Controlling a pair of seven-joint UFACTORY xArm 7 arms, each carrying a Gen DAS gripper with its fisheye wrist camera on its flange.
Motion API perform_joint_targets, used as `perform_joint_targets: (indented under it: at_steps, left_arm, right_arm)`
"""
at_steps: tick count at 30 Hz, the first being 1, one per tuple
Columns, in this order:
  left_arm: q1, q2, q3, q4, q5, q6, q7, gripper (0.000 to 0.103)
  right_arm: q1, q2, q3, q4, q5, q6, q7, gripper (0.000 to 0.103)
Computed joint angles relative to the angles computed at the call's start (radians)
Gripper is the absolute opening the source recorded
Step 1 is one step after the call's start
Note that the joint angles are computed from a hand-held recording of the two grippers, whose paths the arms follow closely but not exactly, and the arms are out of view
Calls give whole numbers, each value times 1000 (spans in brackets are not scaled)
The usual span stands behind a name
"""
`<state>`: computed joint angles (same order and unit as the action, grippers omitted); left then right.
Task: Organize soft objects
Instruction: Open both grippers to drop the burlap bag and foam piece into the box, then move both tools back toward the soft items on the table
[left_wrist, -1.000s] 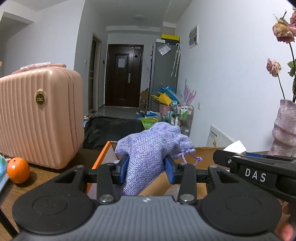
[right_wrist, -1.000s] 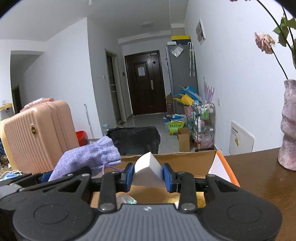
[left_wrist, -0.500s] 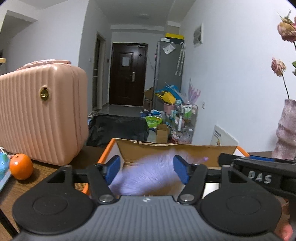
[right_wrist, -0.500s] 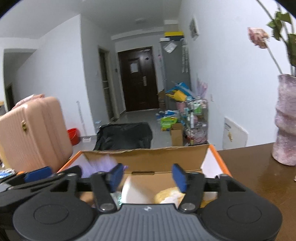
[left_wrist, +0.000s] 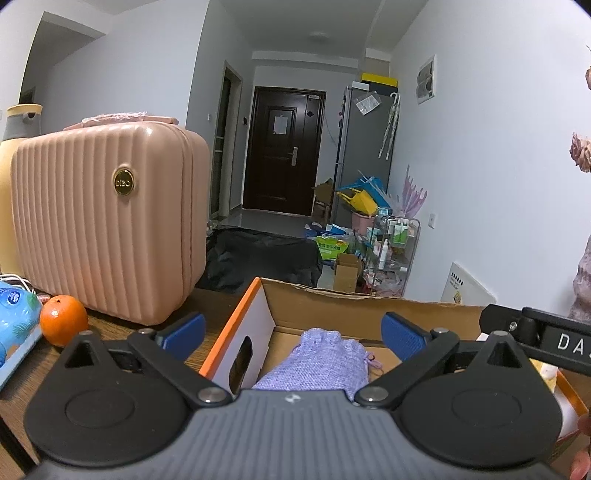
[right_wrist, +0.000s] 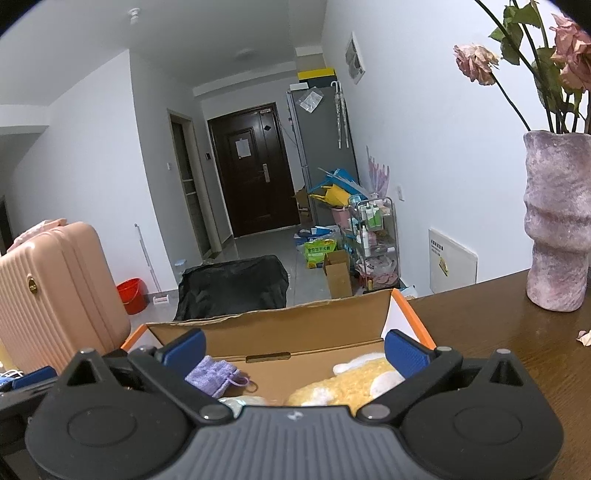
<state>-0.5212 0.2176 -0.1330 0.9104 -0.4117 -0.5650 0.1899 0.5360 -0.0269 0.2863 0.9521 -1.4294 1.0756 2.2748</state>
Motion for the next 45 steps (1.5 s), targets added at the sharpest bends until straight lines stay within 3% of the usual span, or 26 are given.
perform_joint_targets:
  at_steps: [17, 45]
  left_arm:
    - [0, -3, 0, -16, 10, -2, -2, 103]
    - [51, -178, -64, -265, 33, -79, 10, 103]
  right_arm:
    - [18, -2, 12, -7, 3, 28, -16, 103]
    - [144, -25, 107, -60, 91, 248, -23, 103]
